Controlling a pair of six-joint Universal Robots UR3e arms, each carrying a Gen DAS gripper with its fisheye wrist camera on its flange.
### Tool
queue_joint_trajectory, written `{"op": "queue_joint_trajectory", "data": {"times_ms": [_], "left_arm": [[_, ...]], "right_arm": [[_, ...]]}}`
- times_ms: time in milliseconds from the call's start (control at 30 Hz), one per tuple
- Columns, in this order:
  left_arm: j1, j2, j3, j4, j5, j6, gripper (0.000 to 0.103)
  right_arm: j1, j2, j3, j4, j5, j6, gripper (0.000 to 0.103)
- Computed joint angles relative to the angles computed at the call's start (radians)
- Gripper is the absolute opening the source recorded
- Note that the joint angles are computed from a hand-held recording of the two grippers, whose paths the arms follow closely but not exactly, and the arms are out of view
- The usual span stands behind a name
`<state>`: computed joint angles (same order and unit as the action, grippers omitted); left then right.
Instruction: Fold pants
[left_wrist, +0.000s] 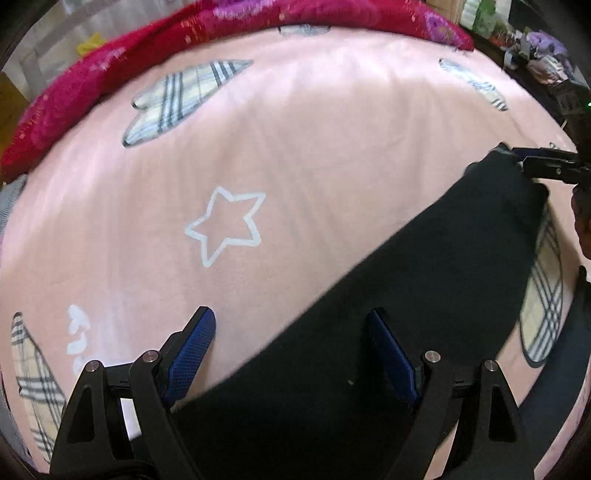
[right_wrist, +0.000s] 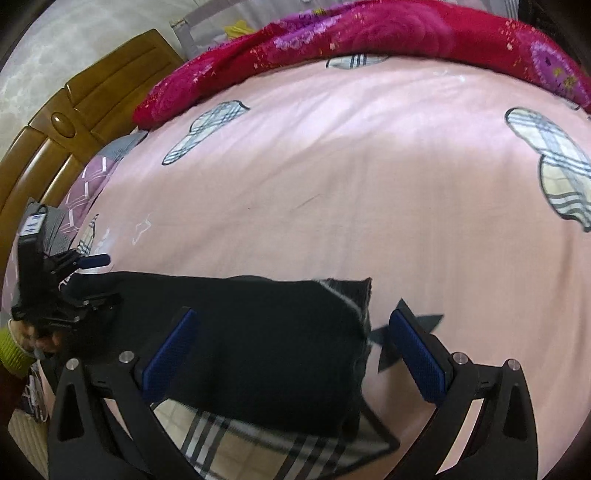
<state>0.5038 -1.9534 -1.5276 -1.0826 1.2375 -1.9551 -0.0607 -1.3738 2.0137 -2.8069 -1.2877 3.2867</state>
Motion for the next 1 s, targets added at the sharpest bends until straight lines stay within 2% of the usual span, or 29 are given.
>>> {"op": "queue_joint_trajectory", "data": {"times_ms": [33,67,100,133,167,200,233,267,300,333,433,533,633,700,867,1000], "left_arm": [[-0.007,-0.023,0.030,-0.027,0.006,-0.001,0.085],[-0.012,-0.035,0.050,-0.044,0.005,-0.002,0.083],[-0.012,-0.047,0.074,-0.076,-0.002,0.003,0.078],[-0.012,-0.059,0.098,-0.109,-0.009,0.008,0.074],[-0.011,-0.066,0.117,-0.138,-0.014,0.013,0.063],[-0.009,-0.069,0.133,-0.172,-0.022,0.025,0.043],[-0.003,-0.067,0.153,-0.230,-0.035,0.052,0.030],[0.001,-0.047,0.142,-0.255,-0.041,0.073,0.012],[0.007,-0.011,0.102,-0.246,-0.045,0.091,0.010],[0.018,0.035,0.046,-0.220,-0.058,0.116,0.007],[0.077,0.159,-0.048,-0.277,-0.104,0.194,0.005],[0.188,0.336,-0.150,-0.419,-0.164,0.330,0.004],[0.290,0.454,-0.181,-0.582,-0.192,0.439,0.004],[0.332,0.539,-0.217,-0.661,-0.198,0.480,0.004],[0.588,0.753,-0.274,-0.969,-0.142,0.761,0.004],[0.752,0.879,-0.339,-1.096,-0.063,0.927,0.004]], "right_arm": [[-0.005,0.016,-0.011,0.006,0.008,-0.004,0.099],[-0.013,0.029,-0.021,0.015,0.032,-0.014,0.091],[-0.019,0.038,-0.025,0.021,0.054,-0.022,0.084],[-0.022,0.043,-0.030,0.030,0.058,-0.028,0.081],[-0.013,0.052,-0.041,0.035,0.042,-0.030,0.073],[-0.003,0.058,-0.050,0.035,0.021,-0.036,0.062],[-0.003,0.058,-0.049,0.034,0.016,-0.042,0.055],[-0.008,0.055,-0.047,0.037,0.019,-0.043,0.033],[-0.018,0.048,-0.042,0.044,0.030,-0.040,0.016],[-0.031,0.037,-0.030,0.045,0.051,-0.039,0.016],[-0.049,-0.029,0.040,-0.003,0.084,-0.049,0.015],[-0.053,-0.137,0.120,-0.020,0.103,-0.075,0.015],[-0.070,-0.280,0.223,-0.015,0.131,-0.107,0.015],[-0.082,-0.405,0.307,0.009,0.148,-0.145,0.015],[-0.092,-0.698,0.483,0.105,0.164,-0.217,0.015],[-0.031,-0.846,0.549,0.183,0.098,-0.208,0.015]]}}
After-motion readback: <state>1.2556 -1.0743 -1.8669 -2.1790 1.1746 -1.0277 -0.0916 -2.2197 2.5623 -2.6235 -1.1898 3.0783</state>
